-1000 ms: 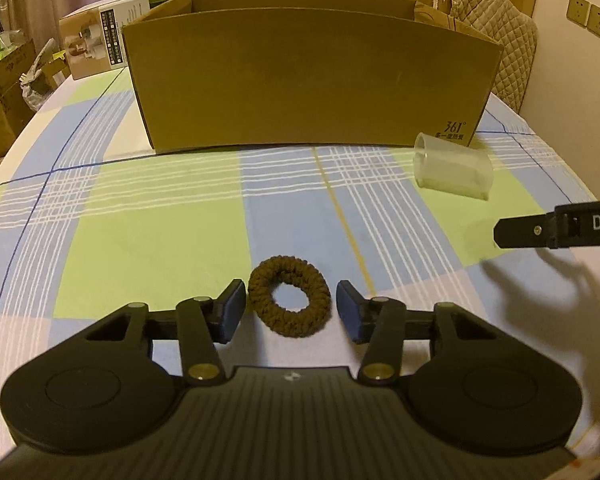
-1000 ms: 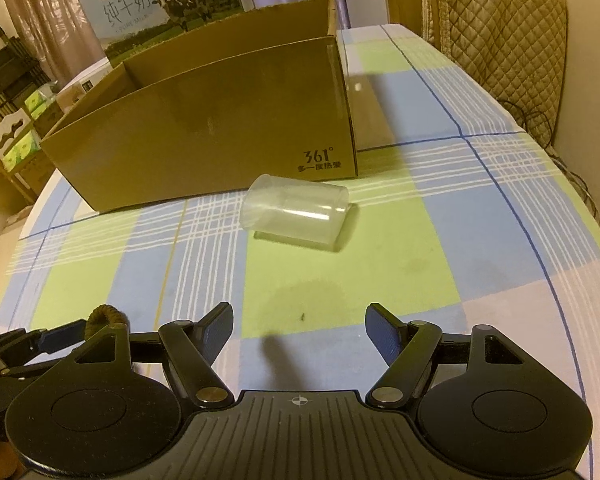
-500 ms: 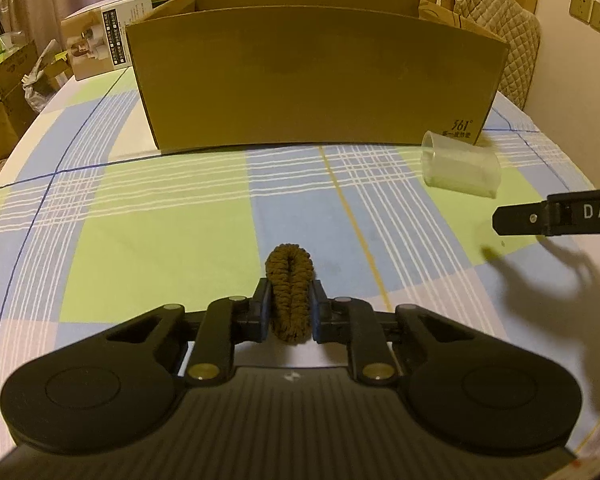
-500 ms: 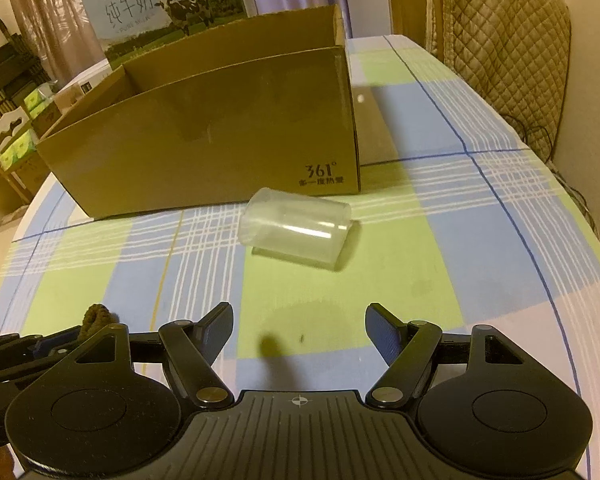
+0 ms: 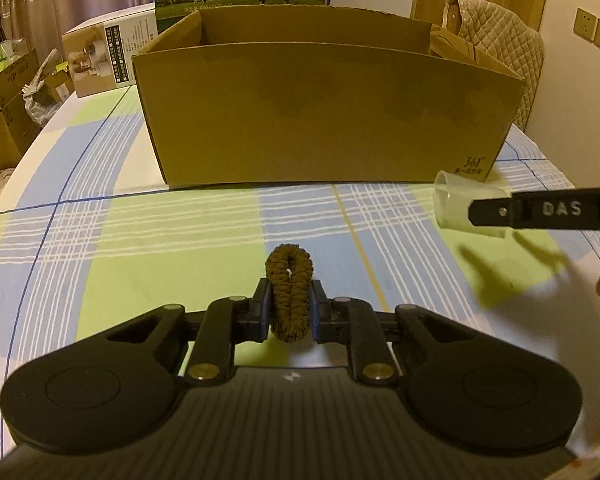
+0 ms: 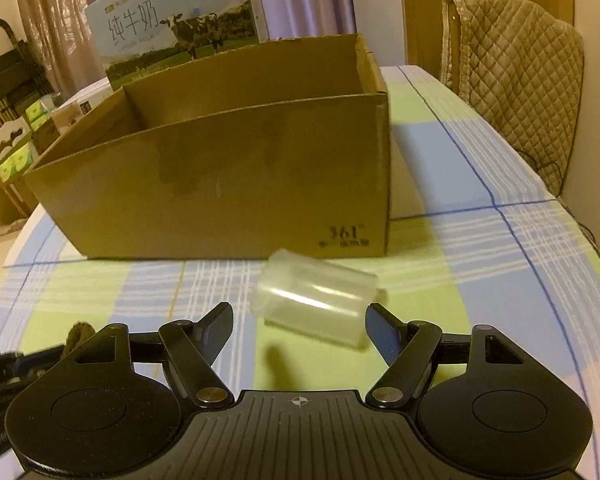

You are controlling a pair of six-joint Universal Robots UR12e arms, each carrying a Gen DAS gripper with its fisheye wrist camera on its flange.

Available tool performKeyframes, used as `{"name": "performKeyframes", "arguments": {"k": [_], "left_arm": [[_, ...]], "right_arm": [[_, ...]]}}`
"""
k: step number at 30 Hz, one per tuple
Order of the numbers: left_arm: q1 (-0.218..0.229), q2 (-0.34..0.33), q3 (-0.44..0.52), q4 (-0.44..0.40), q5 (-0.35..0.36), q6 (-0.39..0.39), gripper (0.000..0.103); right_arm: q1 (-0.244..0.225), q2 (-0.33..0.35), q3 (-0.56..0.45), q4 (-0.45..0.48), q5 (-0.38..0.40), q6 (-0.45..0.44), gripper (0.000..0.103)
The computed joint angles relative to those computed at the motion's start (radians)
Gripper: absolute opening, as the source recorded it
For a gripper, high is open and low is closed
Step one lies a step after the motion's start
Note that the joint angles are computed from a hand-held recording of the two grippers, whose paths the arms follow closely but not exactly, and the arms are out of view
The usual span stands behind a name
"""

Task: Organize objects
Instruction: 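Grasp the clear plastic cup with the right tool while the left tool holds the hair tie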

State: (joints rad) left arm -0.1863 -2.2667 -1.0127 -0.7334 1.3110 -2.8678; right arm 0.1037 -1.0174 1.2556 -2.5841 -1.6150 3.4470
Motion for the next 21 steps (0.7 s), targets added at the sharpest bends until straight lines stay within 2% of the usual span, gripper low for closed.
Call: {"name": "performKeyframes", "arguments": {"k": [3,8,12,17,21], "left_arm": [[0.0,-0.007,0.011,-0.006,-0.004,-0.001,0.015],[0.0,-0.012,0.017,-0.004,-0.006,-0.002,0.015],[0.0,-0.015,0.022,-0.007,-0.006,-0.005,0.015],[0.003,-0.018,0.026,-0.012,-0.006,-0.007,0.015],[0.004,-0.018,0.024,-0.016,-0.008,-0.009,0.015]], "right_arm": [[0.005,0.021,-0.027,-0.001,-0.021,0.014,0.071],[0.013,0.06,-0.089,0.061,-0.077,0.03,0.071],[0.016,0.081,-0.116,0.079,-0.089,-0.015,0.073],[0.012,0.092,-0.124,0.097,-0.085,-0.014,0.073],[0.017,0.092,-0.119,0.1,-0.101,-0.061,0.072]]}}
